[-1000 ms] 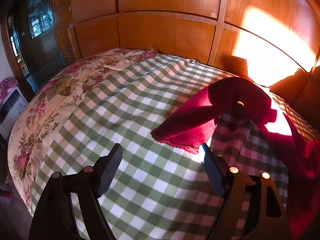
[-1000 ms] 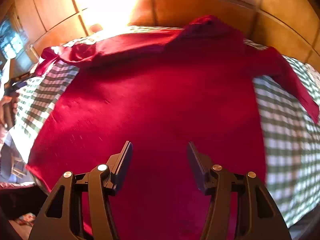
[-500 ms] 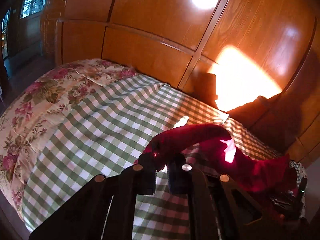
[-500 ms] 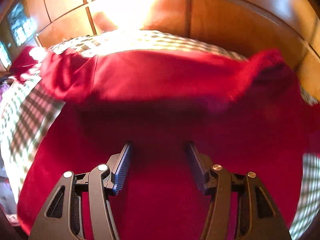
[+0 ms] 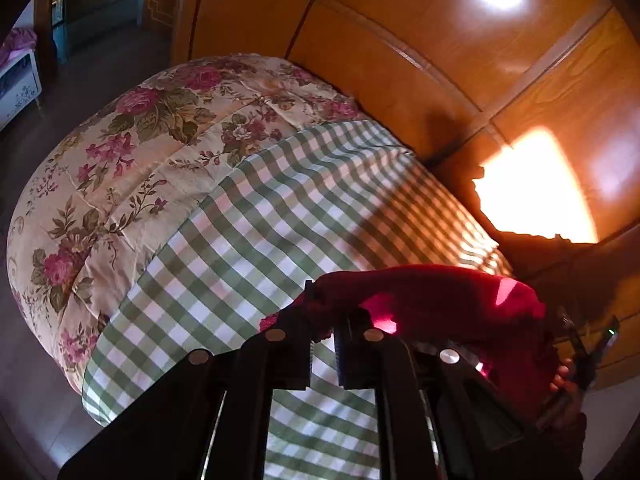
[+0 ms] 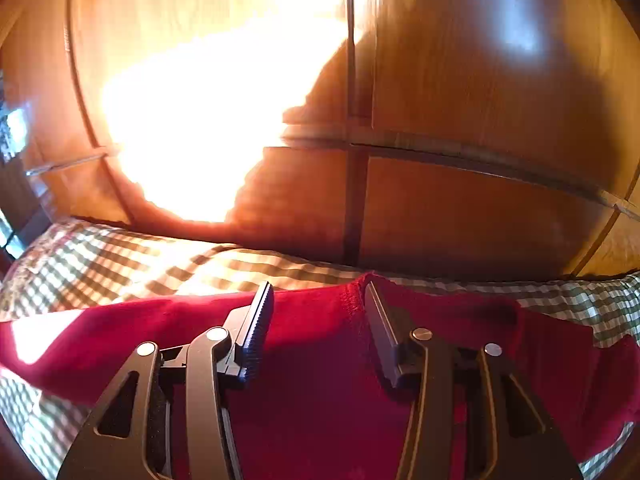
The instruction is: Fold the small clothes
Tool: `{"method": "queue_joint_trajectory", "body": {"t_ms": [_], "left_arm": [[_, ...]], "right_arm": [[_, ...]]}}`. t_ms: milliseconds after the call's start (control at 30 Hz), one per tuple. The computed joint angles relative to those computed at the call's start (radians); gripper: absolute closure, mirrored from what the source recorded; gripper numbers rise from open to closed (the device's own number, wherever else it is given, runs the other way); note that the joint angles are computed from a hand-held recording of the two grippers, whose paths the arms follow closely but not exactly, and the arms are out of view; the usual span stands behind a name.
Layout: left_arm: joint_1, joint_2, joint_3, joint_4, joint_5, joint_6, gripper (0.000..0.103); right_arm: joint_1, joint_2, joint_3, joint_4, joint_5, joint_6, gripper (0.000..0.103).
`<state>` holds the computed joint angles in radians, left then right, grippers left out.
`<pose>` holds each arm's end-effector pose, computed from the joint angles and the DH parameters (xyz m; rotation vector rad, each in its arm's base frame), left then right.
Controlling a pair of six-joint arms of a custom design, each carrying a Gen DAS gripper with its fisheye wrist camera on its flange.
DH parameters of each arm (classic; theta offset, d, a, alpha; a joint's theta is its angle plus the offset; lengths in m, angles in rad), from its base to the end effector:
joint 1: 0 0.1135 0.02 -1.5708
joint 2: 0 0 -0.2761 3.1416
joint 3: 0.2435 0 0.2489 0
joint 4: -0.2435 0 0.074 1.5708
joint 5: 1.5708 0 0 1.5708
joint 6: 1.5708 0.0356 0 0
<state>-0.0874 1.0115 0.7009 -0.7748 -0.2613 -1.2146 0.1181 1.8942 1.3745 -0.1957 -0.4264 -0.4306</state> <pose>0.1726 -0.0059 0.2350 -1.4597 2.1516 -0.1183 0.4228 0.0650 0.2376 -0.8118 2.0762 0.3171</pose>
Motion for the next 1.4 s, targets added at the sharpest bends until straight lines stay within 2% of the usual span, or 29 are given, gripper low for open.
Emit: {"method": "queue_joint_trajectory", "body": {"t_ms": [133, 200, 233, 267, 300, 333, 367, 400, 433, 467, 567, 633, 700, 767, 833, 867, 900, 933, 967, 1000, 1100, 1200, 1300, 1400], "left_arm": [[0.19, 0.169, -0.066, 0.187, 0.125, 0.112, 0.095], [0.263, 0.227, -0.102, 0.295, 0.186, 0.141, 0.086], [0.273, 0.25, -0.105, 0.311, 0.162, 0.137, 0.074], [0.282, 0.254, -0.118, 0.323, 0.135, 0.115, 0.05], [0.29, 0.227, -0.151, 0.362, 0.133, 0.095, 0.045], [0.298, 0.189, -0.191, 0.405, 0.148, 0.083, 0.045], [0.298, 0.153, -0.228, 0.438, 0.159, 0.071, 0.043], [0.286, 0.116, -0.262, 0.459, 0.157, 0.059, 0.041], [0.272, 0.087, -0.29, 0.472, 0.153, 0.052, 0.036], [0.254, 0.067, -0.316, 0.482, 0.147, 0.04, 0.035], [0.215, 0.011, -0.404, 0.551, 0.145, -0.006, 0.037], [0.154, 0.008, -0.422, 0.576, 0.098, -0.042, 0.04], [0.116, 0.039, -0.427, 0.625, 0.088, -0.055, 0.056], [0.084, 0.091, -0.417, 0.664, 0.091, -0.059, 0.084], [0.054, 0.12, -0.391, 0.645, 0.062, -0.057, 0.096], [0.031, 0.111, -0.378, 0.62, 0.028, -0.067, 0.097], [0.019, 0.097, -0.367, 0.601, 0.001, -0.068, 0.097], [-0.001, 0.063, -0.356, 0.567, -0.033, -0.076, 0.097], [-0.02, 0.016, -0.344, 0.523, -0.068, -0.082, 0.097], [-0.046, -0.03, -0.333, 0.475, -0.104, -0.098, 0.097], [-0.088, -0.128, -0.301, 0.364, -0.179, -0.127, 0.098], [-0.045, -0.053, -0.279, 0.302, -0.166, -0.142, 0.097], [0.003, 0.124, -0.279, 0.318, -0.124, -0.176, 0.082], [-0.105, 0.159, -0.259, 0.259, -0.172, -0.298, 0.057]], "right_arm": [[-0.076, -0.086, -0.204, 0.021, -0.038, -0.179, 0.042], [-0.117, -0.109, -0.281, 0.014, -0.056, -0.241, 0.042], [-0.144, -0.119, -0.317, 0.005, -0.069, -0.273, 0.042], [-0.174, -0.128, -0.355, -0.001, -0.079, -0.308, 0.042], [-0.208, -0.13, -0.38, -0.012, -0.095, -0.344, 0.042], [-0.246, -0.137, -0.411, -0.028, -0.114, -0.377, 0.042], [-0.273, -0.141, -0.431, -0.043, -0.124, -0.396, 0.037], [-0.289, -0.142, -0.44, -0.056, -0.13, -0.408, 0.034], [-0.321, -0.144, -0.456, -0.089, -0.144, -0.446, 0.034], [-0.335, -0.152, -0.47, -0.105, -0.148, -0.467, 0.034], [-0.347, -0.212, -0.533, -0.136, -0.159, -0.527, 0.034], [-0.324, -0.263, -0.573, -0.167, -0.171, -0.558, 0.034], [-0.275, -0.328, -0.62, -0.19, -0.175, -0.581, 0.034], [-0.219, -0.38, -0.663, -0.215, -0.167, -0.596, 0.034], [-0.131, -0.421, -0.718, -0.207, -0.108, -0.603, 0.039], [-0.092, -0.438, -0.763, -0.162, -0.066, -0.596, 0.049], [-0.064, -0.442, -0.8, -0.117, -0.023, -0.598, 0.064], [-0.056, -0.45, -0.838, -0.068, -0.004, -0.611, 0.067], [-0.068, -0.479, -0.877, -0.033, -0.018, -0.646, 0.079], [-0.075, -0.505, -0.89, -0.038, -0.013, -0.674, 0.098], [-0.173, -0.574, -0.863, -0.181, -0.08, -0.784, 0.1], [-0.27, -0.555, -0.814, -0.32, -0.118, -0.919, 0.1], [-0.29, -0.501, -0.841, -0.278, -0.095, -0.949, 0.1], [-0.326, -0.449, -0.792, -0.339, -0.137, -0.938, 0.098]]}}
